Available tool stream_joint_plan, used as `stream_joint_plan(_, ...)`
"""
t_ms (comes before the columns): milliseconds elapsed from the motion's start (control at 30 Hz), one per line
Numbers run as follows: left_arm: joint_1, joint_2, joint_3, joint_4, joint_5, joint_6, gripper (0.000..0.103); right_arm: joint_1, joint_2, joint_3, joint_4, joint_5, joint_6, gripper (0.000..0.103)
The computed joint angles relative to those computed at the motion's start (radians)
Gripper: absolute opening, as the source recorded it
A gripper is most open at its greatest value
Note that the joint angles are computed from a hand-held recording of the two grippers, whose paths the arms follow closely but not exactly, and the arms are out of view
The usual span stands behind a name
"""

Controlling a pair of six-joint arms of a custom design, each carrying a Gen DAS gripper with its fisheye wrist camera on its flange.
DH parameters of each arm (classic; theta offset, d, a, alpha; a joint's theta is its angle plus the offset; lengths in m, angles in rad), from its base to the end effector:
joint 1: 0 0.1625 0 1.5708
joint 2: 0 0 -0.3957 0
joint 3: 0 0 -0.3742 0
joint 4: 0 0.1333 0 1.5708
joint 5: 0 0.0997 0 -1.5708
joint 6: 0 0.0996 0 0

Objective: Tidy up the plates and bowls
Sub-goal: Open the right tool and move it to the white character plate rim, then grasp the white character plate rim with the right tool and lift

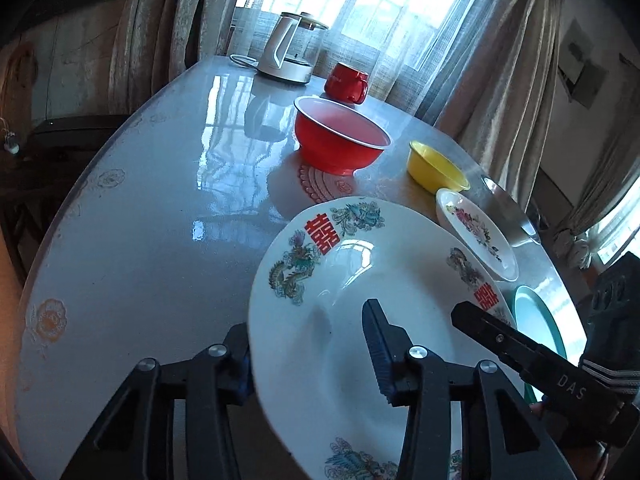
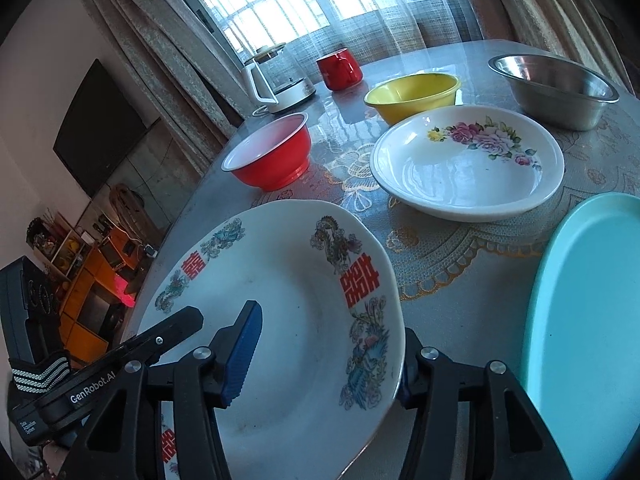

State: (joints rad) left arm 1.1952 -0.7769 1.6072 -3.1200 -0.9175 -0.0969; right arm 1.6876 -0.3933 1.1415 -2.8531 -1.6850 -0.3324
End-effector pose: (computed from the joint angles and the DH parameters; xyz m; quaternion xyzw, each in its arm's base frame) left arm -0.0624 -0.6867 0.1698 0.0114 0.8937 -0.3942 0.2140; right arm 0.2115 -0.7564 0.0252 0.1998 -0.9421 0.2560 0.0831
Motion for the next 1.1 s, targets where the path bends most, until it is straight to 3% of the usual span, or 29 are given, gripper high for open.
stream_joint_plan(300, 0.014, -0.010, 0.011, -0.019, -0.039, -0.025, 0.036, 0.001, -0.008, 0.012, -0.010, -0.040, -0.002, 0.034)
stream_joint_plan(467, 0.031, -0.024, 0.029, -0.050, -0.102, -0.040, 0.025, -0.020, -0.021, 0.026, -0.005, 0.004, 0.024, 0.023)
stream_joint_plan(633, 0.028, -0.029, 0.045, -0.096, -0.138, -0.004, 0.025, -0.035, -0.042, 0.068, -0.036, 0.042, 0.025, 0.018)
stream_joint_plan(900, 0.033, -0.029, 0.037, -0.078, -0.168, 0.005, 0.024, -0.023, -0.061, 0.125, -0.115, 0.015, -0.027, 0.018)
stream_joint_plan(1100, 0.022, -0.030, 0.049, -0.088, -0.190, 0.058, 0.023, -0.025, -0.089, 0.165, -0.157, 0.009, -0.019, 0.018)
